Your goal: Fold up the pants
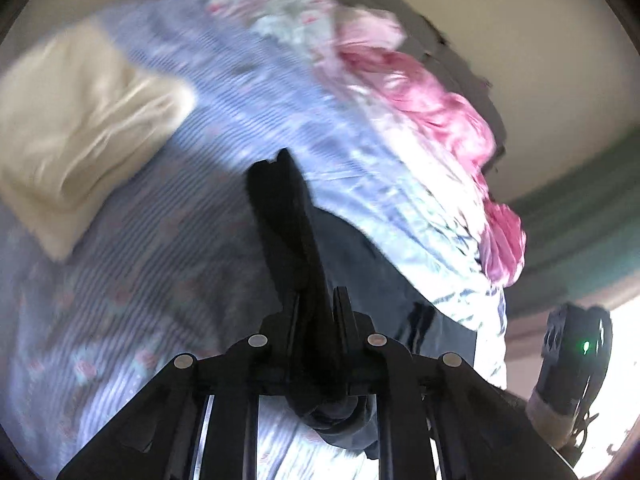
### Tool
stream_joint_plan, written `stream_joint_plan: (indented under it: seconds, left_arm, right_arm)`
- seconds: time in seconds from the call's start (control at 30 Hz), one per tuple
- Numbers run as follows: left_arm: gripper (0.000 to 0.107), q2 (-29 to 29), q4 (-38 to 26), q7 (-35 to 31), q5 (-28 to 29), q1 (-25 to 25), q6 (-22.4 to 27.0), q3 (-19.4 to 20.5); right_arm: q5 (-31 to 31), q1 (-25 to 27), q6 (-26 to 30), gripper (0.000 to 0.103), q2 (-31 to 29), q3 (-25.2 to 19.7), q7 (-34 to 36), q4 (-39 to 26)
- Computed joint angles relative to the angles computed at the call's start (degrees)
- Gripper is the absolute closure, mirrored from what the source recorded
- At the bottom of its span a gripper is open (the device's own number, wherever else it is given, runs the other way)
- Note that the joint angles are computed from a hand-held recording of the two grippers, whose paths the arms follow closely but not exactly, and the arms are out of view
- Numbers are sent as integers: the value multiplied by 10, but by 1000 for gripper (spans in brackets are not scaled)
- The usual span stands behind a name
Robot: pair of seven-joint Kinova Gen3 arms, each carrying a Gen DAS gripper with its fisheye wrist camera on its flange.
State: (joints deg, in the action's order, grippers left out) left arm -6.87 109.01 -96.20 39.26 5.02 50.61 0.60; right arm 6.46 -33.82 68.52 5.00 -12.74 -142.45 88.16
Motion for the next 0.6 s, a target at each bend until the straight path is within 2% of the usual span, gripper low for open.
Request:
stream_joint_plan:
  seconds: [0.17,0.33,0.47,0.6]
  left_arm:
    - [91,4,-73,43,-50,35,4,44]
    - [91,20,-151,92,-109,86,1,89]
    - [91,48,-210,137,-169,139,-8,129]
    - [91,89,-271,184,-223,198,-8,159]
  right_arm:
    - [27,20,18,33,-56,4,-24,3]
    - [46,67,39,33,-140,-3,-33,30]
    - [44,110,60,33,-202,-2,-19,51]
    - [40,152,90,33,-266,19,14,72]
